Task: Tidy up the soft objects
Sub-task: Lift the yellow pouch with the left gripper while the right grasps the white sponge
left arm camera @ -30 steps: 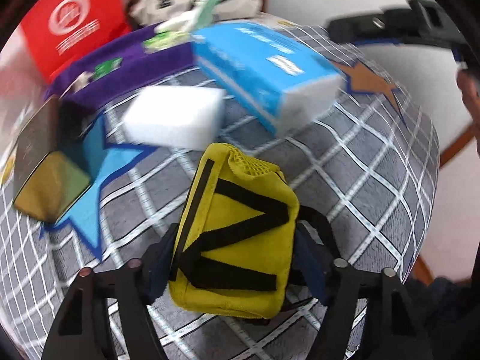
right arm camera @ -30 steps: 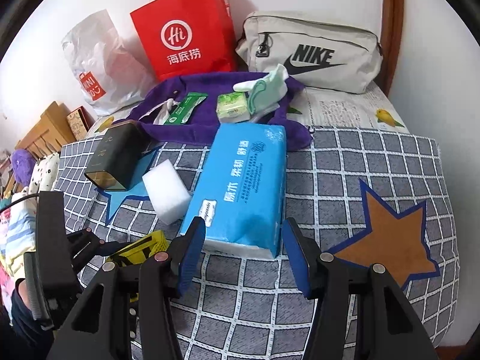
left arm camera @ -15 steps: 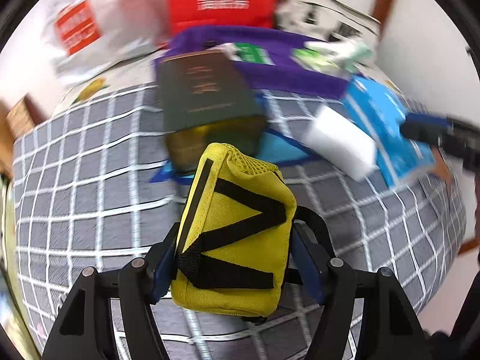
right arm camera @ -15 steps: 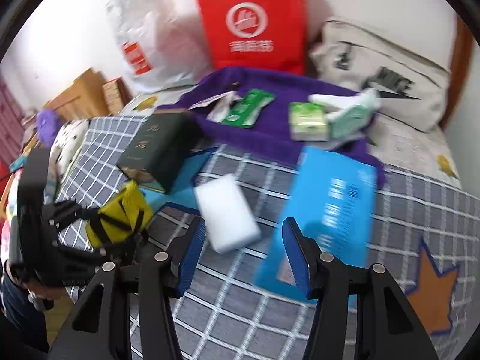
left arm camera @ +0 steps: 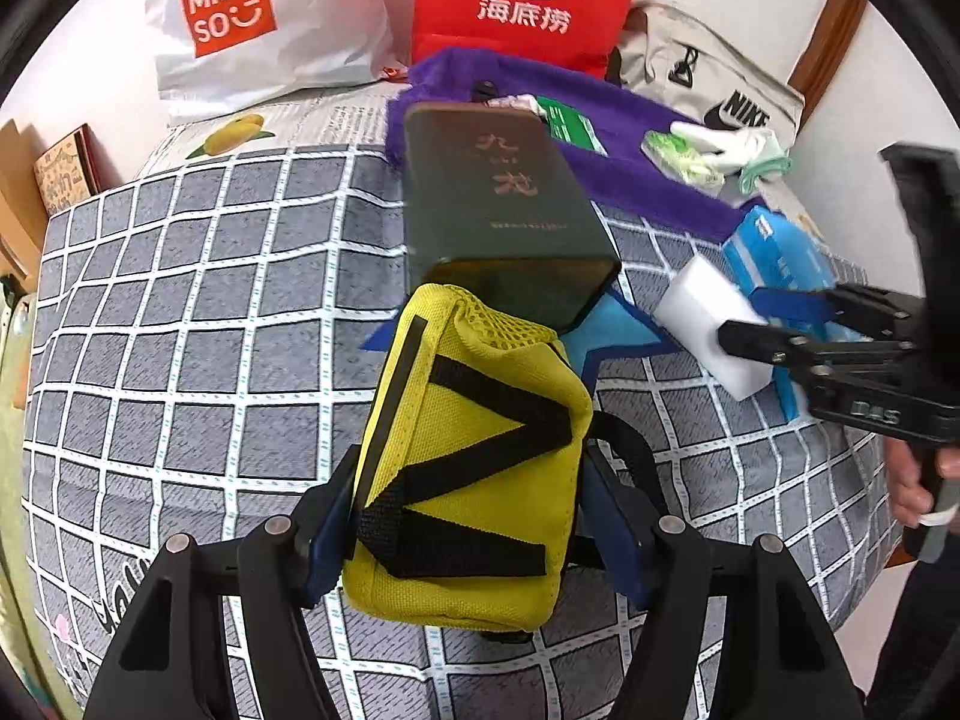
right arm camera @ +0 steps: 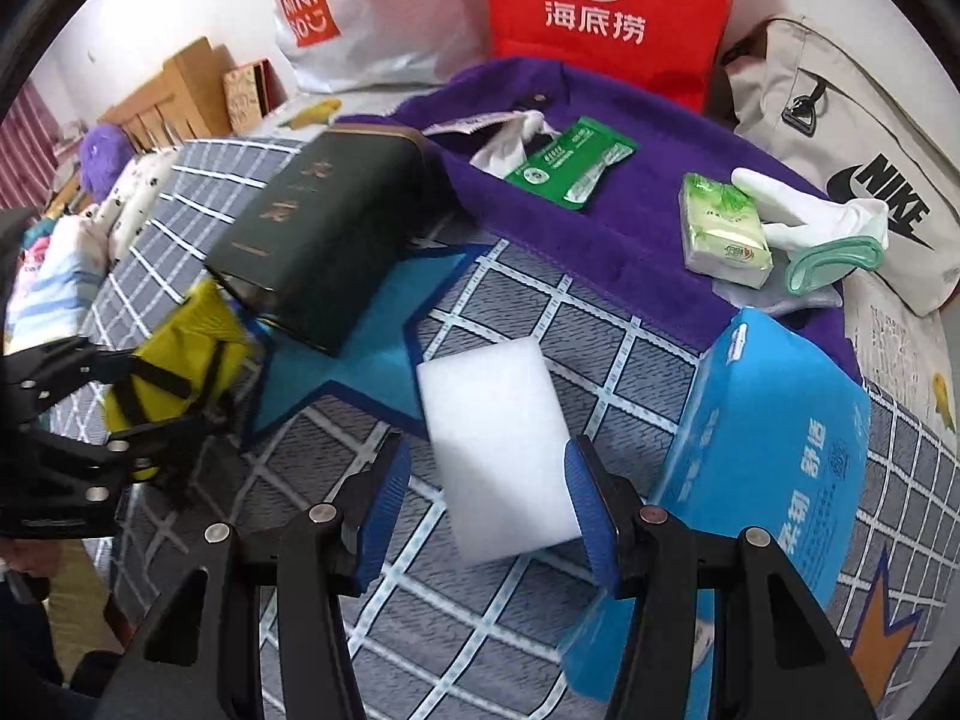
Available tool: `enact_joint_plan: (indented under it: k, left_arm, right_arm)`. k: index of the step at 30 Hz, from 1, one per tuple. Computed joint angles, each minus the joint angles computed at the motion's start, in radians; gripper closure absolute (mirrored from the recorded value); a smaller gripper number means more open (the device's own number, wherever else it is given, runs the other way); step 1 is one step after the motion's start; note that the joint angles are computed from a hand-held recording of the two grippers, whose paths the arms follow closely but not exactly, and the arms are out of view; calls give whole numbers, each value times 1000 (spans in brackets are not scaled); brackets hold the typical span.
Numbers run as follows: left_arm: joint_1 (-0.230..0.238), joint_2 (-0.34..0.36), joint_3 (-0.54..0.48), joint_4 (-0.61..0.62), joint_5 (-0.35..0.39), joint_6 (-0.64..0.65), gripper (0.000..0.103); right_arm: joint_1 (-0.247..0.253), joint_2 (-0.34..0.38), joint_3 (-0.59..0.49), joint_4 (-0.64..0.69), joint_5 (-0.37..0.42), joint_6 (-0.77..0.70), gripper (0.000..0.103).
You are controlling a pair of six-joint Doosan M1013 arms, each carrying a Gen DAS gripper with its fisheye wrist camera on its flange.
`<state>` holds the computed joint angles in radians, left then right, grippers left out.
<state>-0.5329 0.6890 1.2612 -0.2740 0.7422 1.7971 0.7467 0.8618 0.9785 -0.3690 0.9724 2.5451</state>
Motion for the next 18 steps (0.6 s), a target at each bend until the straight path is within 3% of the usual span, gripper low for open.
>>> enact_joint_plan:
  k: [5,11,12,15,18]
  left_arm:
    - [15,-6,3,-35,-4,15,37]
    - [22,-9,7,-42,-10,17,37]
    - [22,-10,7,-39,-11,13,37]
    - [25,-9,5,-35,-13,5,37]
    - [29,-12,4,-33,-20,-3,37]
  right_arm:
    - [-6,32,-43,-11,60,-19,35]
    - [-4,49,-64,-42,88,-16,35]
    - [-3,48,-62,-51,86,-11,37]
    - [4,57,-75,-97,141,5,60]
    - [-4,13,-7,-79,46,56,62]
